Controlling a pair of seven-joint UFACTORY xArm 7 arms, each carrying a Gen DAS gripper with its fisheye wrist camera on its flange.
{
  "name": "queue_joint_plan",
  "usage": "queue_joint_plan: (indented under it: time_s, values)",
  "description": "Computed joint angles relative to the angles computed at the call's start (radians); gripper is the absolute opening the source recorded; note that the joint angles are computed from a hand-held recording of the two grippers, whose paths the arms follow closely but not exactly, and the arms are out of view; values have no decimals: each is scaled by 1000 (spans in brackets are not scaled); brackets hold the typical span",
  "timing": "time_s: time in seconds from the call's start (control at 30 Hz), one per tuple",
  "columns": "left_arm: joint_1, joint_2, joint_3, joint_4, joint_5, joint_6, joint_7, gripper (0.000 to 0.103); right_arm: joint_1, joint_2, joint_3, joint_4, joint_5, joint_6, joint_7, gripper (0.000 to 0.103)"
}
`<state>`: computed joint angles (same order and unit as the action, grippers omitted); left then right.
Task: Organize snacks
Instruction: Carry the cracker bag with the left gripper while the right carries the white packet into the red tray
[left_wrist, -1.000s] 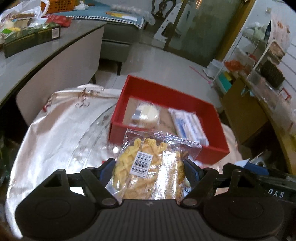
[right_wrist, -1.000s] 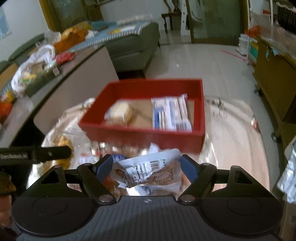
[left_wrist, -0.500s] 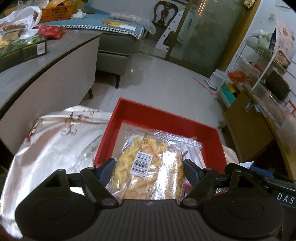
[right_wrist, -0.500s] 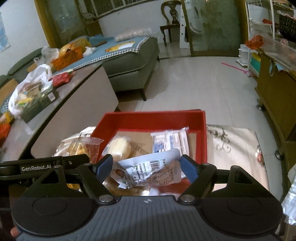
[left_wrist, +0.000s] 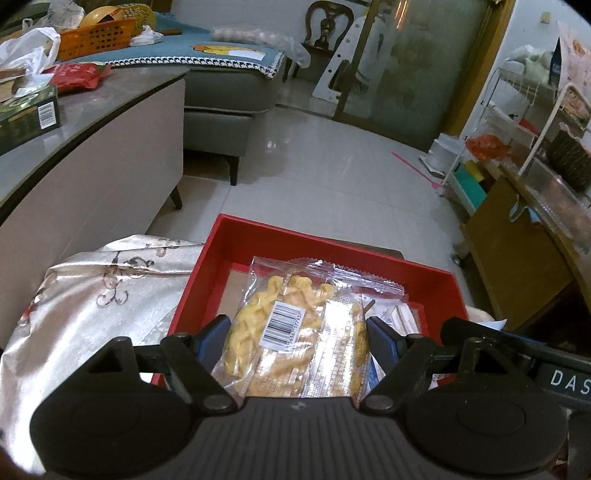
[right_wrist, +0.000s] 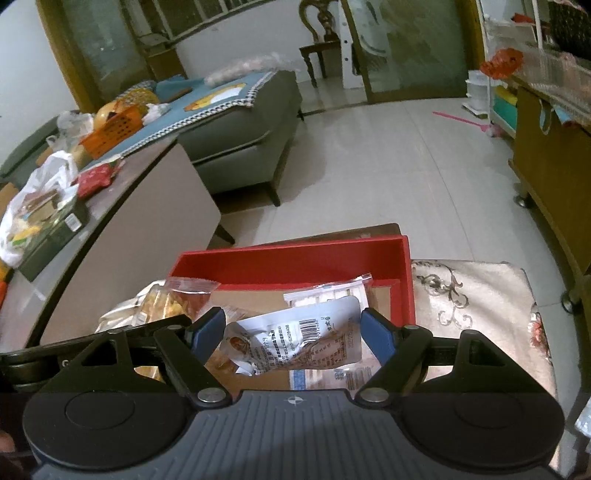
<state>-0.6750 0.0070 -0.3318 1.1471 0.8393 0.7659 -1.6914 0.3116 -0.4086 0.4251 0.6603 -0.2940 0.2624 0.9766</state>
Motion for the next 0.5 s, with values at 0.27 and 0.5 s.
queue_joint_plan:
  time_s: [0.27,0.5]
  values:
    - [-3,38,21,18,3,3,15,72,-29,58,11,22,-45,-10,33,84]
    - [-12,59,34,31,-1,-2,22,72,-24,88,1,34,-76,2,54,84]
